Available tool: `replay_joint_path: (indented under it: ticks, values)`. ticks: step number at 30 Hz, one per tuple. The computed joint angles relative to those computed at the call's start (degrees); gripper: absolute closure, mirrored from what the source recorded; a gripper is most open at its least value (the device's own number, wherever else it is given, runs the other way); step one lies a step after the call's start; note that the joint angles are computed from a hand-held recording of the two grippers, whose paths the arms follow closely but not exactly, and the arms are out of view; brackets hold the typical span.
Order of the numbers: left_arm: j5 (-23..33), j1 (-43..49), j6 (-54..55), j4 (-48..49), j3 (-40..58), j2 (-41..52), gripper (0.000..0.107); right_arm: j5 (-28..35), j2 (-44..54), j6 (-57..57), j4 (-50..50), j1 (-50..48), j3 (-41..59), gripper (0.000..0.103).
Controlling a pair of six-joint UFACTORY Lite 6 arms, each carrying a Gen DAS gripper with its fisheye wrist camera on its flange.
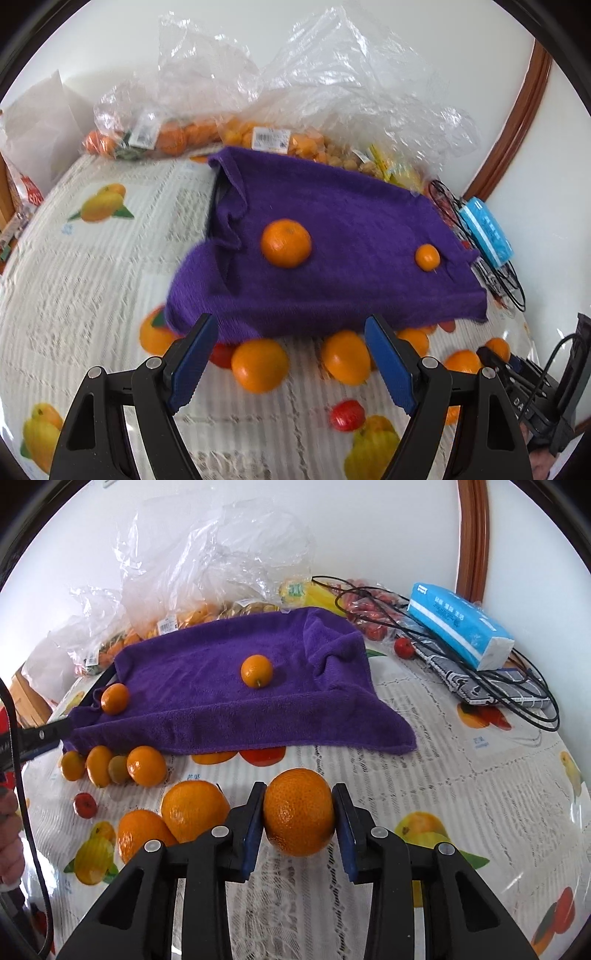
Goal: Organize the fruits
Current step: 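Grasp a large orange in front of the towel with the right tool, then move the left tool onto the small red fruit and close around it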
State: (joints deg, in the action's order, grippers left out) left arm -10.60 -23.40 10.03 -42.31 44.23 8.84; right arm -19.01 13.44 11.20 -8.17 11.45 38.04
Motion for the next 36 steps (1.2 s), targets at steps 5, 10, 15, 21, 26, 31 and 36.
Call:
replay_joint_path:
  ticks: [5,10,15,21,26,31,36]
  values:
    - [-2.5,-5.6,6.3,-8.7,-2.3,-0.1,0.027,-1.2,-1.7,-0.1,-0.7,-0.4,-2.5,0.067]
    - [-4.9,-10.6,11.4,-16.7,-4.1,0.4,0.028,-2.7,-3.5,1.3,-3.0,-0.8,-5.3,0.067]
    - [-6.5,-13.4,14.3,-21.5,-2.9,3.0,0.037,-3.4,-4.0,1.7,-3.9,-1.3,-6.9,0.067]
    - [-9.1,-16.0,18.2,-26.7,-0.5,6.2,0.062,-3.6,-4.2,3.4,-6.4,-2.2,-7.9,0.067]
    - [-9.1,-16.6,16.9,-25.3,-0.3,6.6,0.080,-3.6,-3.8,4.1,-7.2,-2.6,-7.8,0.067]
    - [-10.0,-17.6,20.1,-28.2,0.3,7.1,0.083,-4.0,-3.8,4.3,-7.5,-2.5,-8.0,0.067]
    - [-9.8,-17.4,19.1,-27.6,-0.2,6.2,0.083,-3.9,-5.2,4.1,-7.4,-2.0,-8.6,0.067]
